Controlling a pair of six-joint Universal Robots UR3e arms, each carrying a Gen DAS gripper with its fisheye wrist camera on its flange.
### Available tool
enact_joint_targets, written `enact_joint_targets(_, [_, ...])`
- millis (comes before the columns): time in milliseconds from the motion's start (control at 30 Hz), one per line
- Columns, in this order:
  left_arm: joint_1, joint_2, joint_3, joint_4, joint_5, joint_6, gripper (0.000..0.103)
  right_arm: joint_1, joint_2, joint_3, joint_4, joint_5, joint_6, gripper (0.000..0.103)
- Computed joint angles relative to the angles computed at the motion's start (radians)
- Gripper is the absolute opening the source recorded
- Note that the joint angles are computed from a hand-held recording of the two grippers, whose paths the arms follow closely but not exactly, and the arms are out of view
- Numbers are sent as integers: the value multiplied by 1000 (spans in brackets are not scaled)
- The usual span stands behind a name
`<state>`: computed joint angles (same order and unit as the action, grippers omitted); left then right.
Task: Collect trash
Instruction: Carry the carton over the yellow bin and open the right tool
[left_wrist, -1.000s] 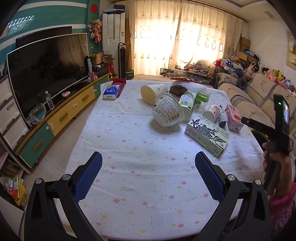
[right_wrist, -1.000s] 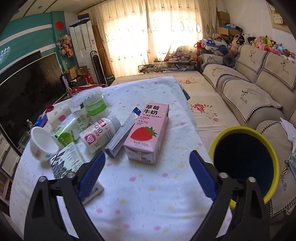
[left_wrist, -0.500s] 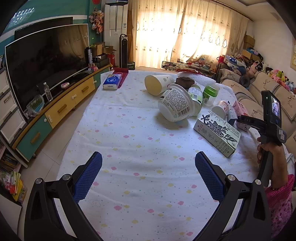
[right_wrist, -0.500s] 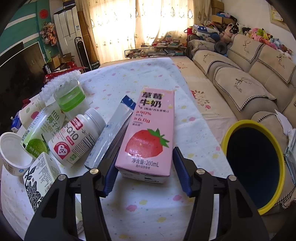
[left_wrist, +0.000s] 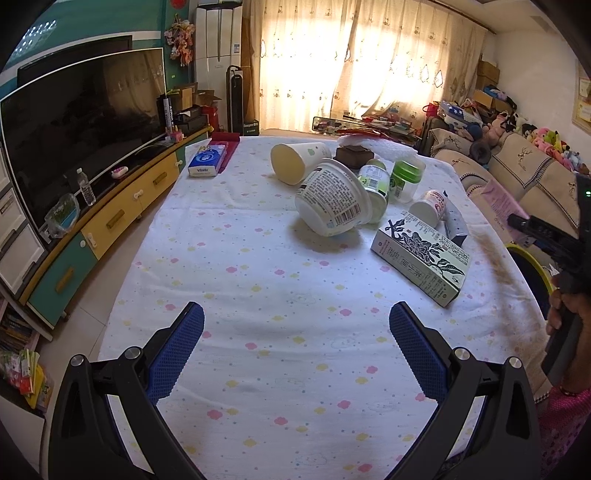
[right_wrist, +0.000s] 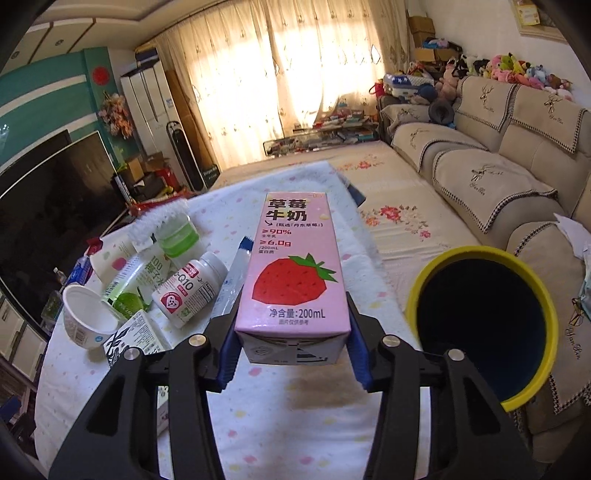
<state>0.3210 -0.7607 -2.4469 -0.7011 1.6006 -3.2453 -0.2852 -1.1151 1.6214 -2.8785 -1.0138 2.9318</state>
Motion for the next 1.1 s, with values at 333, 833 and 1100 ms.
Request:
enact_joint_targets(333, [-82, -68, 11, 44, 45, -40, 99, -153, 66, -46, 31, -140, -10, 47])
enact_joint_targets(833, [-161, -264, 63, 140, 99, -82, 99, -164, 313, -328, 180, -254, 26, 59])
enact_joint_targets(1100, [-171, -421, 150, 182, 124, -114, 99, -191, 248, -243, 127, -213, 25, 62])
